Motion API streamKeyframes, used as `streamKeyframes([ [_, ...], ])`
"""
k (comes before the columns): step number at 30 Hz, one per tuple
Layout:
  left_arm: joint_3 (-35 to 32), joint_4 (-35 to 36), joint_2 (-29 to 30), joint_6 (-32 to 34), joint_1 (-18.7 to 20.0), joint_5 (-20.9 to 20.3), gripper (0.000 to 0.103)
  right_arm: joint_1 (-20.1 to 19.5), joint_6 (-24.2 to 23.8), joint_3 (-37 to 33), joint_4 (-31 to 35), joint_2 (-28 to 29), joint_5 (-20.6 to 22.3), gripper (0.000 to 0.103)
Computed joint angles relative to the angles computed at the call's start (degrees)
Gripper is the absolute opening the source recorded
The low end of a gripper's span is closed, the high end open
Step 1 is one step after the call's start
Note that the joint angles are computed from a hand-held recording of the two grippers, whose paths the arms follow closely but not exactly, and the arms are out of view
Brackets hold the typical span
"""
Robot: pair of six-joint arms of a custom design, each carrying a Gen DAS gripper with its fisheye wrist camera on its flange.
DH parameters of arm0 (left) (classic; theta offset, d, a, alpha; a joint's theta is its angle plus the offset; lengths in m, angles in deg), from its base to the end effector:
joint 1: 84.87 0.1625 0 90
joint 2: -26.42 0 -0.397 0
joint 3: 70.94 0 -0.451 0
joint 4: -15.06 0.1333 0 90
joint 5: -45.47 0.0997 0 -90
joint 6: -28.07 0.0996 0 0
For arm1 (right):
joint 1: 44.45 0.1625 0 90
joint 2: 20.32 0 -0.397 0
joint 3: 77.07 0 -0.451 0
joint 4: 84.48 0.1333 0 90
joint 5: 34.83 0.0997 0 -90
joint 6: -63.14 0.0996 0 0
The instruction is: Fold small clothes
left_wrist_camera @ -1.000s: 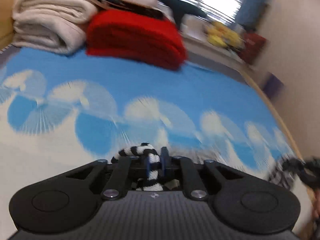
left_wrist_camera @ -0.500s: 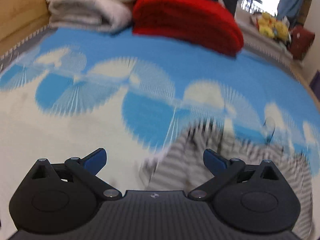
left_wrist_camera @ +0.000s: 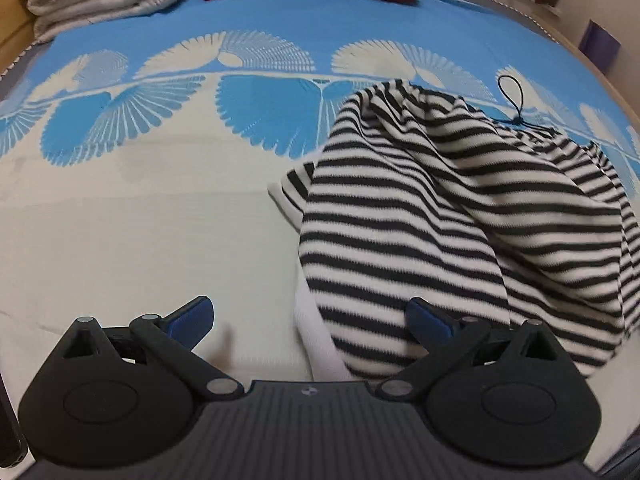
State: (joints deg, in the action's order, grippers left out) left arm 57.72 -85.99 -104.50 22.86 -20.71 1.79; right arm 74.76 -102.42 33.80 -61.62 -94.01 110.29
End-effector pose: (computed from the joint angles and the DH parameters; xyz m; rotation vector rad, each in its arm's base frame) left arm 0.0525 -0.3626 0.4363 0.3077 2.3508 -0.5373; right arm 0.2465 -0.3352 0.1718 -0.0223 -2.2618 0.9911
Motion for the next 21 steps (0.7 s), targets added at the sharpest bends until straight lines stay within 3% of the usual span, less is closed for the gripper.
streamKeyframes([
  [5, -0.55, 2.55, -0.97, -2.76, 0.32, -2.69, 0.103, -1.05, 3.71, 2.69, 5.51, -2.56, -6.25, 0.065],
  [7, -0.37, 2.58, -1.08, -3.21, 0.51, -4.78, 0.103, -2.17, 3.09, 3.48, 5.79, -2.21, -8.66, 0.065],
  [9, 1.65, 1.32, -2.13, -4.41, -0.95, -3.14, 0.099, -3.15, 2.84, 3.54, 5.36, -0.34, -8.95, 0.065],
  [10, 2.81, 0.55, -2.76, -4.39, -1.98, -1.74, 0.092, -3.38, 2.85, 3.35, 5.11, 0.91, -8.39, 0.065],
  [11, 3.58, 0.08, -3.19, -3.67, -2.76, -1.22, 0.054, -3.75, 2.51, 3.04, 4.83, 2.31, -8.11, 0.063],
  [12, 3.43, 0.86, -3.00, -3.74, -2.93, -1.94, 0.016, -3.61, 2.10, 3.01, 4.37, 3.09, -7.87, 0.044],
  [13, 3.00, 1.87, -3.07, -5.18, -2.97, -2.89, 0.015, -3.45, 0.59, 3.32, 3.29, 3.22, -8.10, 0.027],
  [15, 2.98, 2.24, -5.04, -6.61, -4.13, -2.72, 0.012, -1.44, -1.05, 3.56, 1.69, 2.90, -6.89, 0.014],
  [17, 3.60, 2.43, -7.63, -9.31, -6.42, 1.76, 0.011, 0.70, -2.05, 4.31, -0.37, 0.71, -6.03, 0.012],
  [19, 2.88, 2.00, -7.41, -12.19, -5.03, 3.85, 0.010, 2.26, -2.61, 5.53, -2.76, -3.19, -5.78, 0.011],
  [21, 1.99, 3.75, -5.87, -13.47, -2.72, 5.26, 0.000, 1.63, -0.67, 6.76, -3.22, -6.93, -6.21, 0.010],
])
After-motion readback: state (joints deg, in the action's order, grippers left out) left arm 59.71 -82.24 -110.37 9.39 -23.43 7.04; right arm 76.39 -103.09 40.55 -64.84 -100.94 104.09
